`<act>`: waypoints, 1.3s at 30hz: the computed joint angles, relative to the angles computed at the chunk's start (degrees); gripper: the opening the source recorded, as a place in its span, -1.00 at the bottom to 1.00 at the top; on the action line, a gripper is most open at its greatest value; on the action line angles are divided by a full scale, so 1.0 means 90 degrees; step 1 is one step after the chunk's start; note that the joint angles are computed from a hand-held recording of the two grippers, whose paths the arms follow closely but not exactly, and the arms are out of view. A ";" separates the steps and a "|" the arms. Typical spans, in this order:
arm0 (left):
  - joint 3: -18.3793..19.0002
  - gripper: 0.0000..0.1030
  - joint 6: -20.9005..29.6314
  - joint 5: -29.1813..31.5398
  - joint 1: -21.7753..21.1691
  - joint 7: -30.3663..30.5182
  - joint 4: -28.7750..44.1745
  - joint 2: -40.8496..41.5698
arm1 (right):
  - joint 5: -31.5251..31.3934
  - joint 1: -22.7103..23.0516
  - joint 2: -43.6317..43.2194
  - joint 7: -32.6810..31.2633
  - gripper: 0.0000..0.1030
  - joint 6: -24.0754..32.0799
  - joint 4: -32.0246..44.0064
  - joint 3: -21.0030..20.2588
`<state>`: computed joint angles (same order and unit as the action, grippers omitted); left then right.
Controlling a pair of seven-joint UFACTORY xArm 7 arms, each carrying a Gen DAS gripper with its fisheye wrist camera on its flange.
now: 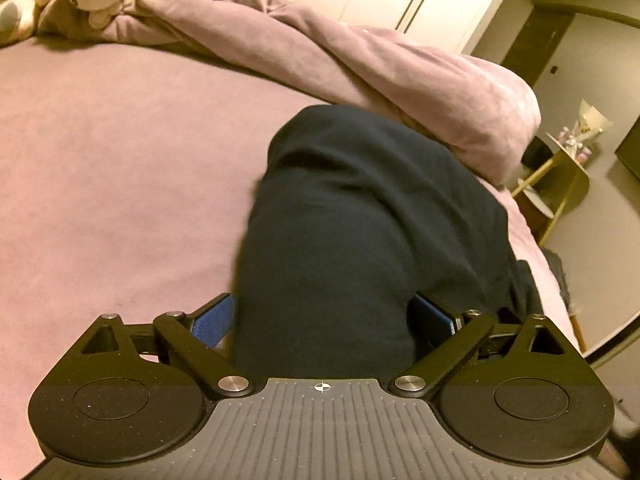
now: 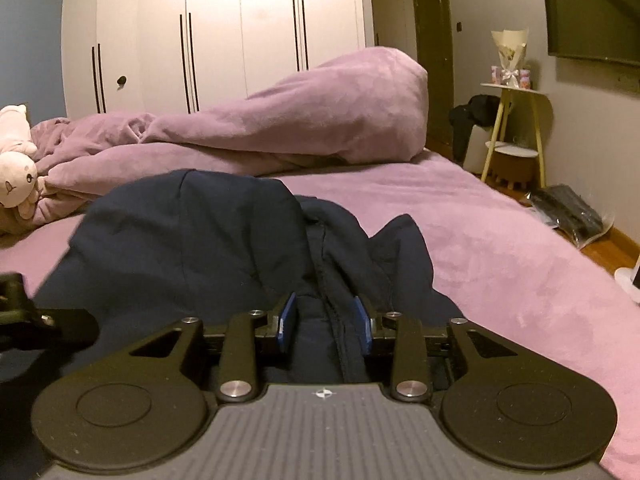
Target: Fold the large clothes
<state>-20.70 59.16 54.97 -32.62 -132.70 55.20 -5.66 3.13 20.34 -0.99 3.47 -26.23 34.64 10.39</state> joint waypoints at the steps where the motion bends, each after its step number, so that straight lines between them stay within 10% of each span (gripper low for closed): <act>1: -0.0018 0.92 0.0099 -0.0073 -0.0026 0.0126 -0.0009 -0.0053 | -0.0191 -0.0029 -0.0245 0.0210 -0.24 0.0102 -0.0142 -0.0023; 6: -0.0101 0.92 0.0052 -0.0352 -0.0045 0.0075 -0.0123 -0.0274 | -0.1534 0.0250 -0.2097 0.1585 -0.23 0.0705 -0.1408 -0.0761; 11: -0.0364 0.92 0.0126 -0.0479 -0.0115 -0.0373 -0.0226 -0.0439 | -0.1520 0.0999 -0.3607 0.1132 -0.24 0.2180 -0.1983 -0.1684; 21: -0.0509 0.90 0.0095 -0.0756 -0.0253 -0.0157 -0.0099 -0.0484 | -0.0898 0.1748 -0.3914 0.0264 -0.24 0.2378 -0.1953 -0.1982; 28: -0.0257 0.87 -0.1971 -0.0732 0.0024 -0.0537 -0.1393 -0.1417 | -0.0711 0.1418 -0.3165 -0.0456 -0.24 0.2753 -0.1666 -0.1519; 31: -0.0173 0.83 -0.3119 -0.0451 0.0366 -0.0954 -0.2249 -0.2249 | -0.0281 0.2817 -0.3587 -0.1533 0.08 0.3095 -0.1525 -0.3096; 33: -0.0242 0.83 -0.3272 -0.0373 0.0550 -0.0933 -0.2598 -0.2696 | 0.0186 0.3497 -0.3936 -0.1951 0.84 0.3263 -0.1394 -0.4044; 39: -0.0291 0.84 -0.4611 0.0080 0.1579 -0.0886 -0.3160 -0.2984 | 0.1887 0.5450 -0.3674 -0.2625 0.85 0.4683 0.0029 -0.6707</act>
<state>-23.32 17.66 55.69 -18.41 -140.67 26.77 -32.52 20.12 69.39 -34.05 -20.15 15.91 34.90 -49.97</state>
